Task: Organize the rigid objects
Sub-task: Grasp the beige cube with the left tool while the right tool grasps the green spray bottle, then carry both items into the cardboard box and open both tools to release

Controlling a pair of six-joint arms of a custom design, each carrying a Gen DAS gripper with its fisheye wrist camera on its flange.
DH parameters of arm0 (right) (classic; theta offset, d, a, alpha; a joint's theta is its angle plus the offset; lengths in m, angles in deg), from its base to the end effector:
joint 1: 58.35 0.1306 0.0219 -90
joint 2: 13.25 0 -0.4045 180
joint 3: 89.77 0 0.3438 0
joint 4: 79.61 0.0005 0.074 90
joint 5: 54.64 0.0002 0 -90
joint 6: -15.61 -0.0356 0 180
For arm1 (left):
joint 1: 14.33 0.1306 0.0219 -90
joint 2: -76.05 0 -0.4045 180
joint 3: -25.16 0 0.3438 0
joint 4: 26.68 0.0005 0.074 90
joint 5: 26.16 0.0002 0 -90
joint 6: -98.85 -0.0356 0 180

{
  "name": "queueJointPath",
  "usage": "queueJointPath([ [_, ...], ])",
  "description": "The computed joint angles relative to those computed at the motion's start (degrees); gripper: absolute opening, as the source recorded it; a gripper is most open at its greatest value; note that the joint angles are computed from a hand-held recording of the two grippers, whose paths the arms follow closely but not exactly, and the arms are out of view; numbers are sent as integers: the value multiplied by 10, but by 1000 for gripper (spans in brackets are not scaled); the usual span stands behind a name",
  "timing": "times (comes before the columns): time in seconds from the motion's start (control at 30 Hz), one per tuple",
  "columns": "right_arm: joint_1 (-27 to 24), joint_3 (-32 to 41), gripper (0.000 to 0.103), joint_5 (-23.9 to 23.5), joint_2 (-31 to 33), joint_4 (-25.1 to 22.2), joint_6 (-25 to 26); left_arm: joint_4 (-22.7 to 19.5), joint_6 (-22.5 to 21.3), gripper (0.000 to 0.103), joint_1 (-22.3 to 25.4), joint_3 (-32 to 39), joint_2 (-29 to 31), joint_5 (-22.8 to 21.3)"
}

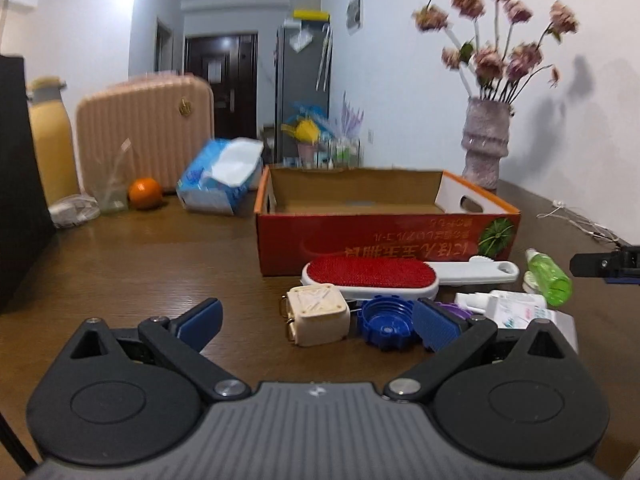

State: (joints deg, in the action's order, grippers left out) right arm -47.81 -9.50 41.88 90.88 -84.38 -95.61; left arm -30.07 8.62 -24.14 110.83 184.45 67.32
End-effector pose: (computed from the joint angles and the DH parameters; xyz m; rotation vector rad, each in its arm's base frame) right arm 0.5228 0.0927 0.3312 0.2627 2.0578 0.2231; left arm 0.5562 -0.0989 0.3332 0.2159 2.0183 -0.1671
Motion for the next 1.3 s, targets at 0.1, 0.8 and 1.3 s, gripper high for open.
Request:
queueJointPath([
  [0.1,-23,50,71,-42,40,-34,-23,-59,14,102,0,61,36,1],
  [0.8,-27,164,30,-39,128,-107,84,-139,29,48,1,164,112,-4],
  [1.3,-11,78,30,-6,42,-37,88,-59,28,42,9,46,16,-1],
])
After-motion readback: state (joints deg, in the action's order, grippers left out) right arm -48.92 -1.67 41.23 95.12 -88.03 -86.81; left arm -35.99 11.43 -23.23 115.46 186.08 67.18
